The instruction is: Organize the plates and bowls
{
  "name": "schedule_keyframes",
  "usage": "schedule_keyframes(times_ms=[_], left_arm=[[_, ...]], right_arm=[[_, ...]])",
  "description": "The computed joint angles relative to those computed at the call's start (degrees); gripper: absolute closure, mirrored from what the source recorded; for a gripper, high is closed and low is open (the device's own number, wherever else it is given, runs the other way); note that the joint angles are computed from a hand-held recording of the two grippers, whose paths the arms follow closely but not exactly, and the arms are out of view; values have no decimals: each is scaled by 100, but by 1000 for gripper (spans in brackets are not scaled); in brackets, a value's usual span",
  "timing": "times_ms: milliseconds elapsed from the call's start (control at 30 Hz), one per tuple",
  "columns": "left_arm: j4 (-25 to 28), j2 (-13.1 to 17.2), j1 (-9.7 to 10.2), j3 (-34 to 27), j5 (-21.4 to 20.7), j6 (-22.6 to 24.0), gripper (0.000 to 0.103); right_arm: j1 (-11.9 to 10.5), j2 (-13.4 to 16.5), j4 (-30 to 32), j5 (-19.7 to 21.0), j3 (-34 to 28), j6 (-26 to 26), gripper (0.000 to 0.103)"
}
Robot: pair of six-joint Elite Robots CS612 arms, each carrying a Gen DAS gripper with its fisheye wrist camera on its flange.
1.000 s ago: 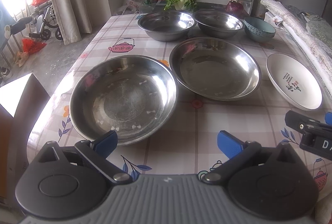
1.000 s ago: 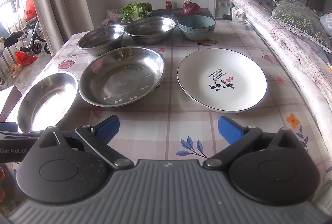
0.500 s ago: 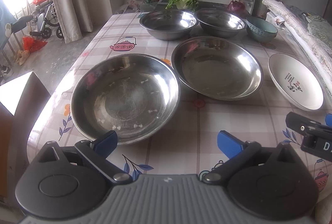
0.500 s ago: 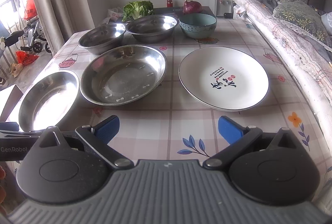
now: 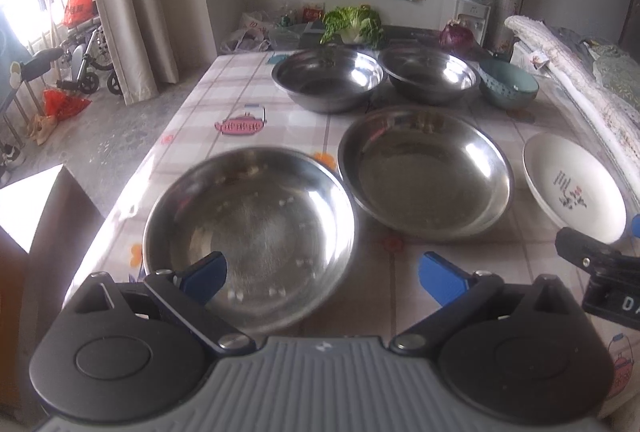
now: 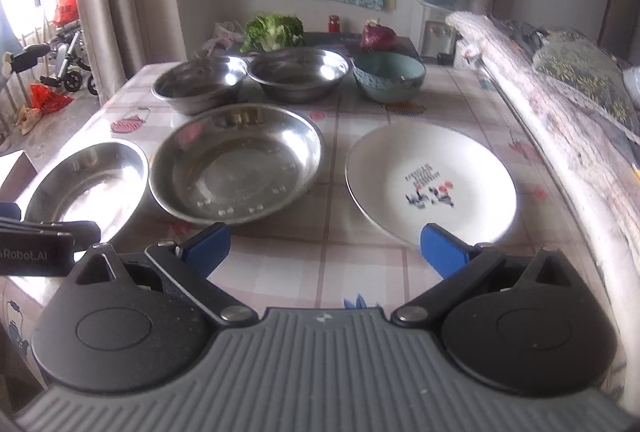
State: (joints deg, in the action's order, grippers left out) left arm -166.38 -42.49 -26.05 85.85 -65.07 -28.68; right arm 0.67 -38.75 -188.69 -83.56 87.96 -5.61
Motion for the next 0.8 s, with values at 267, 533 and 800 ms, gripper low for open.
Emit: schedule_keyframes(times_ms=[267, 533, 800], left_arm=[[-172, 293, 329, -682, -7, 381, 0], [225, 887, 804, -1887, -717, 303, 1], [2024, 1819, 1079, -3747, -1079, 109, 44]], right_arm=[[-208, 306, -373, 1581, -744, 279, 1], [-124, 1136, 798, 2638, -2576, 1021, 2], [105, 2229, 2594, 2614, -4695, 1099, 43]])
